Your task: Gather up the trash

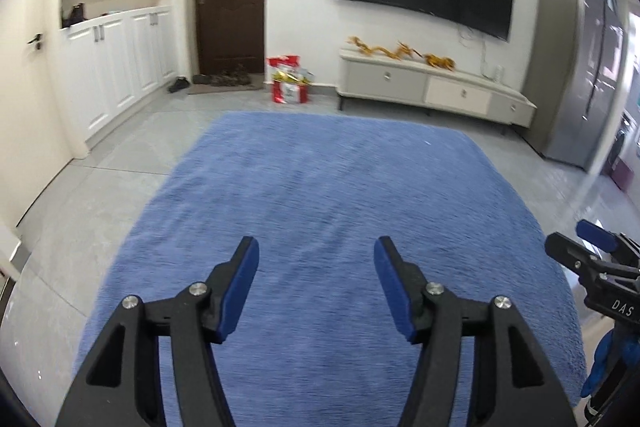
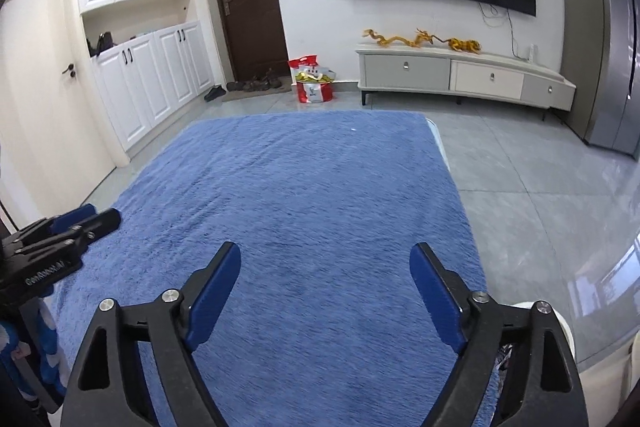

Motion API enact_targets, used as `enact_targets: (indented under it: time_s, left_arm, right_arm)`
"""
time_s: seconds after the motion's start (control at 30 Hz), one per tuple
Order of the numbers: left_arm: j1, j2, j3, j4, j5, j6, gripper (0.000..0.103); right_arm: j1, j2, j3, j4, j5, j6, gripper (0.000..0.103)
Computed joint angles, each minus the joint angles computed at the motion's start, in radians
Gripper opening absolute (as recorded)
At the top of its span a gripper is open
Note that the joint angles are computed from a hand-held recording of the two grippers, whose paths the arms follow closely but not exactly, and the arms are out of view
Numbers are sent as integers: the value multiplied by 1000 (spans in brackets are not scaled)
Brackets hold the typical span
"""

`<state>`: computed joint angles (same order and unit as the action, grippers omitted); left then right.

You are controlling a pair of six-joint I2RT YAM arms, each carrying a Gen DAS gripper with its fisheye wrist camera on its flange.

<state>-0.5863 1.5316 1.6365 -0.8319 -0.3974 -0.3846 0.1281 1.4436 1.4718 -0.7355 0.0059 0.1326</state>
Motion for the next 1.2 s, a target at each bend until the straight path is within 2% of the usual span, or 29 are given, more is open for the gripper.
enact_targets:
  time_s: [0.13, 0.2, 0.5, 0.73, 0.93, 1.2]
  left_arm:
    - [28, -64, -67, 33, -30, 18, 62]
    - [46, -93, -98, 52, -31, 30, 63]
    - [112, -161, -162, 79, 8, 25, 66]
    - [102, -181, -171, 62, -19, 23, 67]
    - [65, -160, -146, 26, -96, 19, 70]
    - [37, -145, -146, 4, -142, 15, 71]
  right_arm:
    - [63, 32, 47, -15, 94, 14, 94]
    - [86, 39, 63, -24, 132, 16, 102]
    - [160, 38, 90, -35, 274, 22, 103]
    - [177, 35, 81, -45, 300, 29, 103]
    - [158, 11, 57, -36, 293, 20, 103]
    - [109, -23, 1, -5, 266, 35, 103]
